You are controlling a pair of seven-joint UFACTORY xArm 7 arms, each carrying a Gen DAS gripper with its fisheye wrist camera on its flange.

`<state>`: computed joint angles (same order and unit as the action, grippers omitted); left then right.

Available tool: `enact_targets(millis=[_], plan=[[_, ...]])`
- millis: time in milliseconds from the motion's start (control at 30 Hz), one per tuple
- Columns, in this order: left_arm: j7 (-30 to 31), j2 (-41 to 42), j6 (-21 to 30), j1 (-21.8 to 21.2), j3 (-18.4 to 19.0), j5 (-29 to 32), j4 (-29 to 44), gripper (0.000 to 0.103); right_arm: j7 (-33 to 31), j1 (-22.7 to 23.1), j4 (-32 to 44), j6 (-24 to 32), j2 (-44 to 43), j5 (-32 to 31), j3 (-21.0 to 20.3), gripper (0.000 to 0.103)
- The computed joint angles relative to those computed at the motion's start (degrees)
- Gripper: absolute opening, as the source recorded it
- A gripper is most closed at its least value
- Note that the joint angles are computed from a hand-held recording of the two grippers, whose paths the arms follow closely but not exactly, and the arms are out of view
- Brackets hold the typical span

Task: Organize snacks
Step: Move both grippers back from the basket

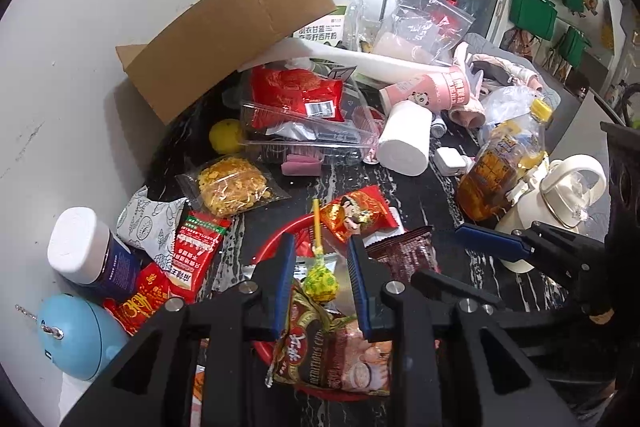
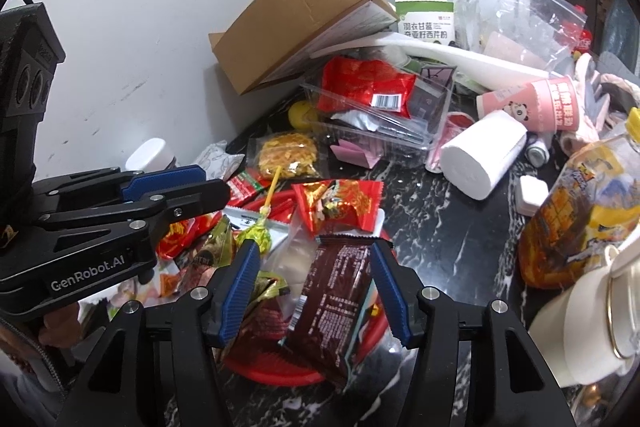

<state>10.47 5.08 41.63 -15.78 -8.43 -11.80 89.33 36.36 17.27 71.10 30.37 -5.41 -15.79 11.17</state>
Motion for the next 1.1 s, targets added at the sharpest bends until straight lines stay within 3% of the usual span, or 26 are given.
enact_targets(millis=[367, 767, 1100], plan=[[-2.32, -4.4, -2.76, -0.87, -0.05, 3.34, -4.44, 0.026, 6.99, -1.12, -2.4, 3.17, -4.79, -5.53, 2.26, 0.057], [-3.8, -14.37, -4.48, -1.52, -0.43, 5.87, -11.48, 0.026, 13.48, -2.86, -5.33, 7.63, -13.86, -10.33, 7.18, 0.058], [-3.67, -23.92, -4.68, -2.47, -0.11, 4.88, -17.94, 0.026, 17.58, -4.97, -5.88, 14.52, -22.05, -12.31, 13.49, 0.067]])
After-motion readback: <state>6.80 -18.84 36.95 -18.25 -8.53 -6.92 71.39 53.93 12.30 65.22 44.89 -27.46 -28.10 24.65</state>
